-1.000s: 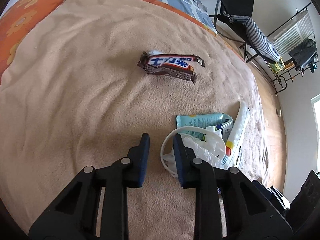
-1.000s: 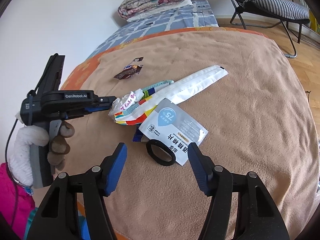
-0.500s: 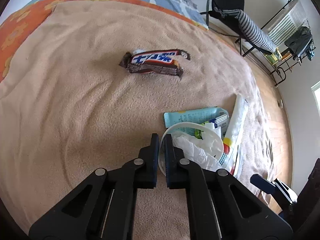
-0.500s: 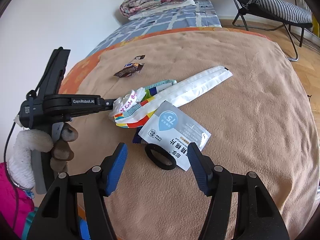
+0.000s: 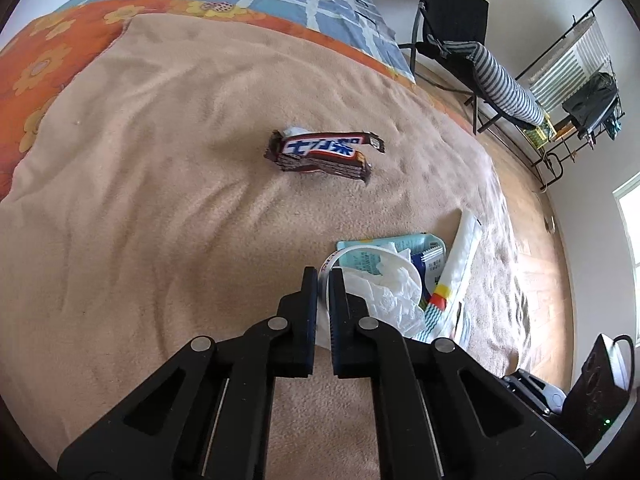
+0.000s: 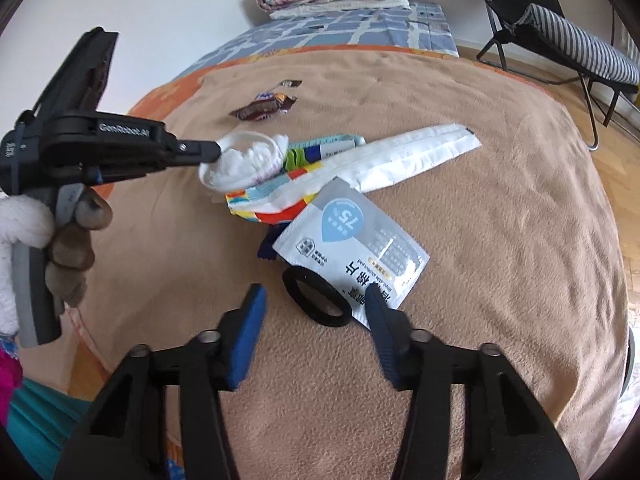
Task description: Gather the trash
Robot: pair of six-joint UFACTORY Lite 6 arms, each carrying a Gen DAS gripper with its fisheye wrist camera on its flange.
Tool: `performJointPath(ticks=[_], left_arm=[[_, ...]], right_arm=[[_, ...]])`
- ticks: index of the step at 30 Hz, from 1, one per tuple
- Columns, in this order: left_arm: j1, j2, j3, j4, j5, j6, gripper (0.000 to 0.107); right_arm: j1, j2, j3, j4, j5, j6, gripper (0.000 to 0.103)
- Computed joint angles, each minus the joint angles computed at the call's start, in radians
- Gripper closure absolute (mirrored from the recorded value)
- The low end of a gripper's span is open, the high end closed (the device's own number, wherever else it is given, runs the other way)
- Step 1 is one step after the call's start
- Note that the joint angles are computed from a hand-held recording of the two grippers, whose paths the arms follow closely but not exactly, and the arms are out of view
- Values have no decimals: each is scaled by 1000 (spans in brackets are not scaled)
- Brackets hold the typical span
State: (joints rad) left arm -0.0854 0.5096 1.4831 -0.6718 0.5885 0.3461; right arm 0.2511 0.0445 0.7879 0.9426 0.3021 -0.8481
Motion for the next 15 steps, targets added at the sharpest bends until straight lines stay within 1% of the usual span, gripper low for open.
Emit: performJointPath(ticks=[1, 2, 3, 4, 8, 15], left_arm=[[3, -2, -3, -4, 2, 3, 104], [5, -4, -4, -1, 2, 3, 104], [6, -8, -6, 3, -1, 1, 104], [8, -14, -13, -1, -2, 5, 104], [27, -35, -27, -34, 8, 39, 104], [58, -80, -44, -118, 57, 98, 104]], right_arm=[[2, 6, 3, 1, -1, -1, 75], [4, 13, 7, -5, -1, 4, 87], [8, 22, 14, -21, -2, 20, 93], [13, 23, 15, -43, -6, 44, 96], [23, -10, 2, -42, -16, 46, 97], [32, -65, -13, -32, -24, 42, 98]])
